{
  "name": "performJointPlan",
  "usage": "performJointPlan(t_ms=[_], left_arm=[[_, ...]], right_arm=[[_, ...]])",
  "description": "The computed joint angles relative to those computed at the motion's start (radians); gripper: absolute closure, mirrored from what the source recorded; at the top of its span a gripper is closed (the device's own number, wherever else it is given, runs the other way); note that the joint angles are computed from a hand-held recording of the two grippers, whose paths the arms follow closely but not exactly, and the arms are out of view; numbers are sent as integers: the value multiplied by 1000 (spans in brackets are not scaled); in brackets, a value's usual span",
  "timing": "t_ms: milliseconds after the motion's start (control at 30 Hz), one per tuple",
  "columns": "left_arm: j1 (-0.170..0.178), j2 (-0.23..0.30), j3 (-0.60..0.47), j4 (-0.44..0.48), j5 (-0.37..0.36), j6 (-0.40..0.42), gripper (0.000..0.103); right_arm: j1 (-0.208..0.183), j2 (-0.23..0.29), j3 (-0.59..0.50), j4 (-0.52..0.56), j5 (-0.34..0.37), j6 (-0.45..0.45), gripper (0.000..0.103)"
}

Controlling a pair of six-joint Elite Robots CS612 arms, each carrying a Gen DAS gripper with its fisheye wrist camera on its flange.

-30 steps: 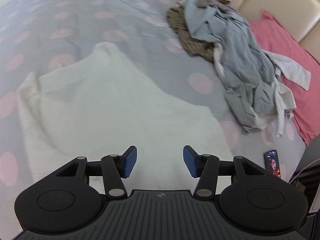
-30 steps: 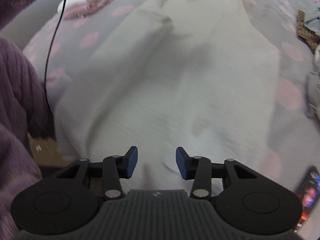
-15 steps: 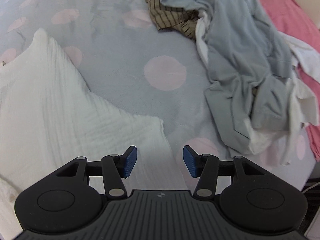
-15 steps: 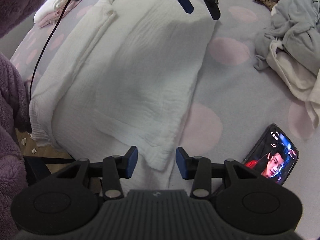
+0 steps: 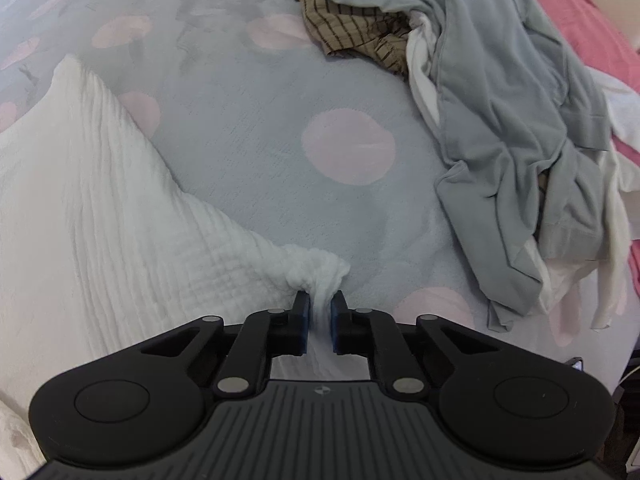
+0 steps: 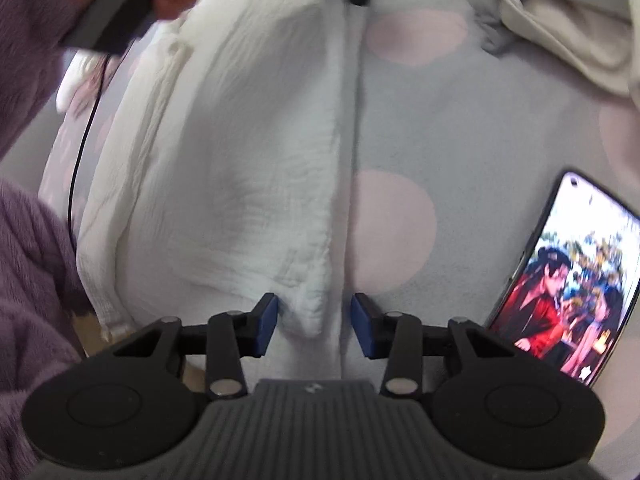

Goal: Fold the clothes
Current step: 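Grasp the folded shirt edge with the left gripper while the right gripper grasps the hem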

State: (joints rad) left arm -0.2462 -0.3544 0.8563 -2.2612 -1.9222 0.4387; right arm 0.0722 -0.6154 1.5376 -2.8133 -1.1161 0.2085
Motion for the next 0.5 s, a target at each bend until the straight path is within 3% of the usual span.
performJointPlan(t_ms=[33, 67, 267, 500], left_arm=[[5, -2, 0, 0, -21, 0, 96], [10, -4, 0, 0, -42, 1, 96], [51, -8, -27, 44, -191, 8, 96], [118, 3, -64, 89, -342, 14, 96]], right_arm=[[-1, 1, 1, -11, 6, 24, 82], [-2, 1, 2, -19, 11, 45, 88], [27, -31, 2, 4, -40, 8, 89], [73, -50, -22, -10, -4, -38, 89]])
